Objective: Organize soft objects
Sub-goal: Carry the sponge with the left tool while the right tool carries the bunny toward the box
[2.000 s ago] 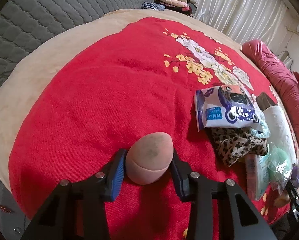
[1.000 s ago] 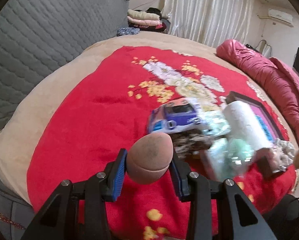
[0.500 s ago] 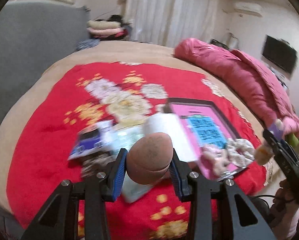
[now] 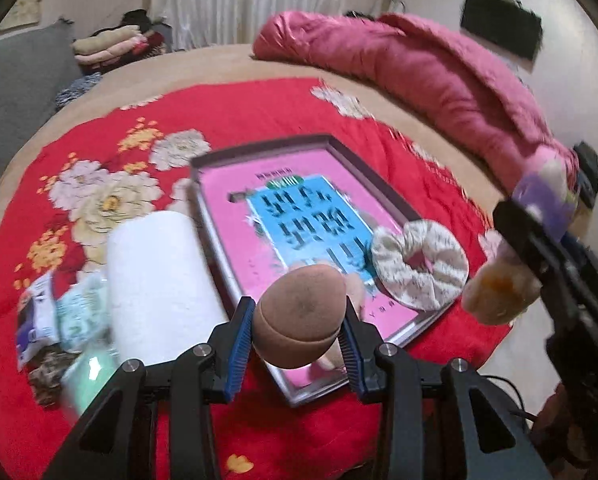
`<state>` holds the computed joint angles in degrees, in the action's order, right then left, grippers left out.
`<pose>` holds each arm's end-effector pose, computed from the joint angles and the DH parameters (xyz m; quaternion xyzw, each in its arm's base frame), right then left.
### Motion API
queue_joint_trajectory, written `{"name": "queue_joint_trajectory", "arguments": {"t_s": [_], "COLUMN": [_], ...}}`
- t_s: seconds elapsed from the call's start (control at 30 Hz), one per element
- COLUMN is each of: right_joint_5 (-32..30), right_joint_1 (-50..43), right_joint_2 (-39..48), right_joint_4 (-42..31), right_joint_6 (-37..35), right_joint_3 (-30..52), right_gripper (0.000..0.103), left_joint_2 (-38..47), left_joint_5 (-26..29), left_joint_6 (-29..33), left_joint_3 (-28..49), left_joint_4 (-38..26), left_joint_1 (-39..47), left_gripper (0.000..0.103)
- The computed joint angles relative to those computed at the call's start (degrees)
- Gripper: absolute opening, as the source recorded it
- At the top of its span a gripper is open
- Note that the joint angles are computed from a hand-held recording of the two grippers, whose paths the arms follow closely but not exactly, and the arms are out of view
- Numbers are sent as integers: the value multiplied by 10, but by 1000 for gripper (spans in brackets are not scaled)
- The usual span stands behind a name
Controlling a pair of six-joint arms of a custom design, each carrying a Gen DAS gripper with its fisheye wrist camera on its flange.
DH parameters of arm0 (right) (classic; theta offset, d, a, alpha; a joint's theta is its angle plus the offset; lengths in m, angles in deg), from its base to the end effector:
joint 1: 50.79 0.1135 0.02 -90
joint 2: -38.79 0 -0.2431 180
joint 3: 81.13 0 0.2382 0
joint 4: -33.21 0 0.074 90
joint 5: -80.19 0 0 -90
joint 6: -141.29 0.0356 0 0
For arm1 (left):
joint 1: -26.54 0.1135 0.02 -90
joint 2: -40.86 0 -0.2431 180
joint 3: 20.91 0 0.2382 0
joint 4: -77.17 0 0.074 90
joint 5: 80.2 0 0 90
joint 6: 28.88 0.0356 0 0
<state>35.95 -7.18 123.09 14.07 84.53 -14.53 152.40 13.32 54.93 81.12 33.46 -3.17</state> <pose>0.2362 0.1898 0.2237 0.0988 0.8363 -0.0162 0.5391 0.3548 -0.2050 0.2125 0.2028 0.9266 -0.1249 0.2910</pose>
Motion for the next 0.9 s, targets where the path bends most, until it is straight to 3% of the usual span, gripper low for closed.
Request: {"name": "queue_joint_trajectory", "arguments": {"t_s": [0.53,0.9], "right_joint_5": [-40,-121], "right_joint_1": [-27,-74], "right_joint_2": [32,96], "right_joint_4": [-14,-26], "right_joint_6": [-10,-30], "right_joint_3": [24,70], "right_gripper": [55,55], "left_joint_2": [117,134], "left_joint_5": [-15,-30], "left_joint_6": [0,19], "left_joint_3": [83,97], "left_joint_4": [-12,-6], "left_joint_1": [-6,-20], "left_gripper": [41,41]}}
